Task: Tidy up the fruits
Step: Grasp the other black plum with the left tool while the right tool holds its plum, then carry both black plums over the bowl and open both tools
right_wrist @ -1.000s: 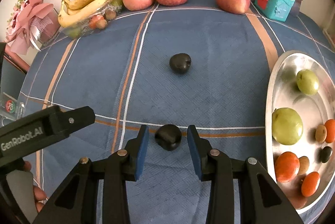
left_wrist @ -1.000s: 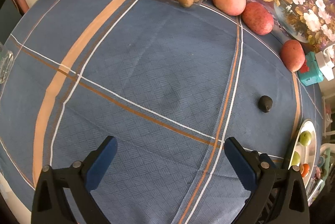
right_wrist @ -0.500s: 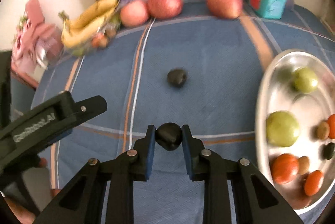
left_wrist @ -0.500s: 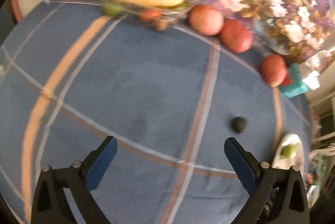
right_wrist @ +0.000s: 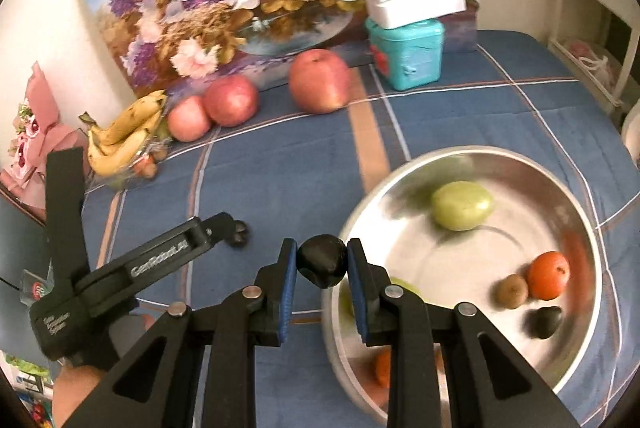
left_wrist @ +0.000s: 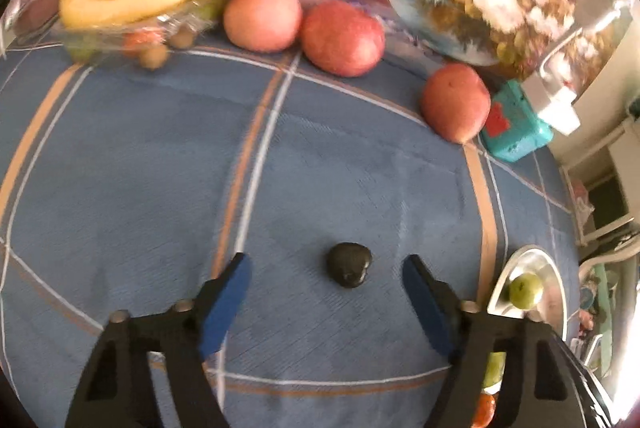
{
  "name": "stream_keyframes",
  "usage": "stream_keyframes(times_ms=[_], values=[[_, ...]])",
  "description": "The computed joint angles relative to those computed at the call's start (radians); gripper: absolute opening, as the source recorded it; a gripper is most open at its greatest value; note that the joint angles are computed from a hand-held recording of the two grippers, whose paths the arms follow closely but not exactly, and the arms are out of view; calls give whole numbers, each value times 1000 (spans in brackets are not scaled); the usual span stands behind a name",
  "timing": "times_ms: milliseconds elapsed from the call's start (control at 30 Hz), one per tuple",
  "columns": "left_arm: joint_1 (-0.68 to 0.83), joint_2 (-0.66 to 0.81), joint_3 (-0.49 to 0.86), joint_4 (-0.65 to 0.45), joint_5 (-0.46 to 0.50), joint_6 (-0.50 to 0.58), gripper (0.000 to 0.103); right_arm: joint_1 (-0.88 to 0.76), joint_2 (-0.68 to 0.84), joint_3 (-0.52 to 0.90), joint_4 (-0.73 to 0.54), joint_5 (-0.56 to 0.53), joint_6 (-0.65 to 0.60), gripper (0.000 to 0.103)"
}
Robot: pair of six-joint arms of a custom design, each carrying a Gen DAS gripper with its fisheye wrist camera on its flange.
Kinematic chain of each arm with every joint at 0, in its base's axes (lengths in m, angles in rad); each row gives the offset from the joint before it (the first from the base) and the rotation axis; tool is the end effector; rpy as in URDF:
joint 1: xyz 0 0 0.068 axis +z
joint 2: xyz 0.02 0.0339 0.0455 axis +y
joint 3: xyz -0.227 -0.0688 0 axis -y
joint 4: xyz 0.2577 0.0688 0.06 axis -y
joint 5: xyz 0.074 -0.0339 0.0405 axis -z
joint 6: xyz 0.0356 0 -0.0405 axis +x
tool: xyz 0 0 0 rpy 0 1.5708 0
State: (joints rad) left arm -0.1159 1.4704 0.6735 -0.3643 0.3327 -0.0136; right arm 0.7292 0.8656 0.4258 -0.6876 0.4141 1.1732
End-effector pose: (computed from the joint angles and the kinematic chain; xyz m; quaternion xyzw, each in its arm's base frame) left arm 0.2600 -0.0420 0.0982 0.0830 0.9626 -0.1748 0.1896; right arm 0.1418 0.1075 0.1346 0.2543 0.9213 0.0587 0.2882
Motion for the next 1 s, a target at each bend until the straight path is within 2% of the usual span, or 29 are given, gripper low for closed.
stream_keyframes(times_ms=[67, 133, 200, 300, 467, 700, 1000], values=[[-15, 40, 8, 18, 7, -3, 68, -22, -49, -38, -8, -14, 0, 26], [-43, 31, -8, 59, -31, -1, 61, -45, -94, -63, -21, -29, -1, 26], [-55, 49, 5, 69, -21, -2, 44, -62, -126, -83, -22, -45, -2, 26], [-65, 64, 6, 77, -40, -1, 28, -69, -117, -85, -11, -52, -11, 26], [-38, 34, -13, 74, -7, -9, 26, -60, -105, -72, -24, -43, -11, 26], [-31, -45, -5, -11, 77, -34, 26, -40, -82, -58, -51, -41, 9, 26], [-130, -216, -29, -124, 136, -88, 26, -14, -199, -89, -144, -25, 41, 26]])
